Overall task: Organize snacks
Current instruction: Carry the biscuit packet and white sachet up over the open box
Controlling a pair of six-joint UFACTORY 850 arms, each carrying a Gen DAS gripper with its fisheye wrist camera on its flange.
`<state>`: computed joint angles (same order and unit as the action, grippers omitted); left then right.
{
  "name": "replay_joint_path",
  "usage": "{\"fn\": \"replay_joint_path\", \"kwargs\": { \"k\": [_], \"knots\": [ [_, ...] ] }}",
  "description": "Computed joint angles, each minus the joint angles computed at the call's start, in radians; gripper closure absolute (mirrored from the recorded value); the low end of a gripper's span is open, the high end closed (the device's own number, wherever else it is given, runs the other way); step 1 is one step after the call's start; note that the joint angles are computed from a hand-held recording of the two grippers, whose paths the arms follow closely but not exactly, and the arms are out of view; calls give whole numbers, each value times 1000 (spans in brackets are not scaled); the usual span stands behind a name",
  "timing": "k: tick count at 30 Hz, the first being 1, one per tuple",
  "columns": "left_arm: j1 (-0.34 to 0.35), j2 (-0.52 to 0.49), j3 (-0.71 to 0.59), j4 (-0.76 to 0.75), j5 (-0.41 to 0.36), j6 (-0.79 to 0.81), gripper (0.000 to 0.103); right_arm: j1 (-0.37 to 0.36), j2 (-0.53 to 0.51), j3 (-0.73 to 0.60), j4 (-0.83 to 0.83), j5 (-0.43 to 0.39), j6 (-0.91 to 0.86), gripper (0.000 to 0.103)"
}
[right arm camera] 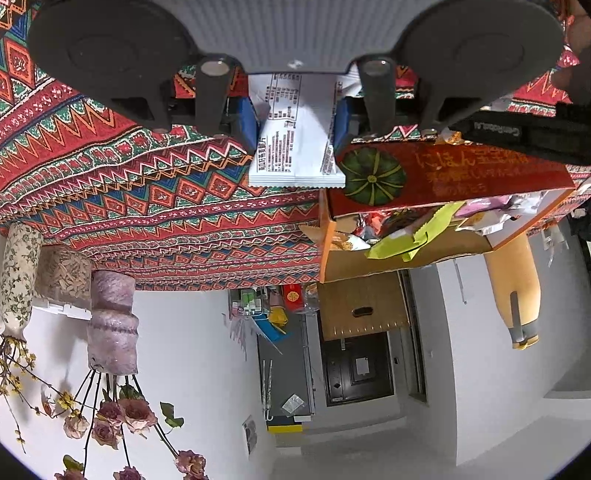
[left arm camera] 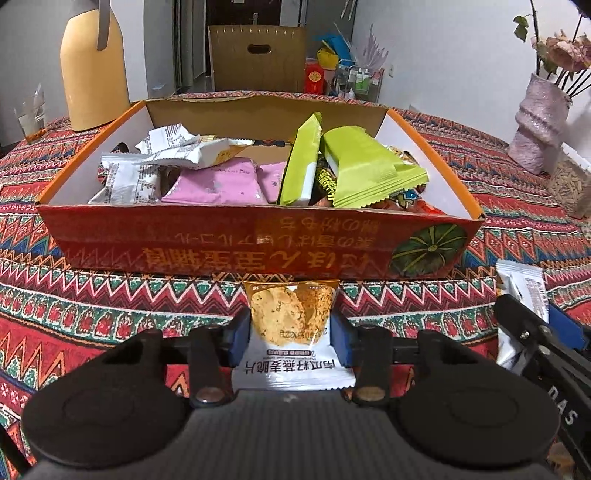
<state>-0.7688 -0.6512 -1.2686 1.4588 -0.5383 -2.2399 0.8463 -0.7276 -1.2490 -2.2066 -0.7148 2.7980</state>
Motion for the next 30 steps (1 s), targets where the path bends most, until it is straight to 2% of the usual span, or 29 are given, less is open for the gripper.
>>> {"fn": "replay_joint_path", "kwargs": {
  "k": [6, 10, 15, 23, 30],
  "knots": [
    [-9, 44, 58, 97, -14, -80, 57, 11, 1, 9, -5, -41, -12, 62],
    [-15, 94, 118, 213, -35, -175, 57, 31, 16, 30, -30, -96, -31, 62],
    [-13, 151, 179, 350, -62, -295, 57, 46, 40, 32, -43, -122, -63, 62],
    [13, 210, 216, 446, -106, -363, 57, 56, 25, -60, -21, -114, -166, 62],
    [44, 251, 232, 499, -149, -387, 57, 50, -22, -184, -19, -69, -206, 62]
  ]
}}
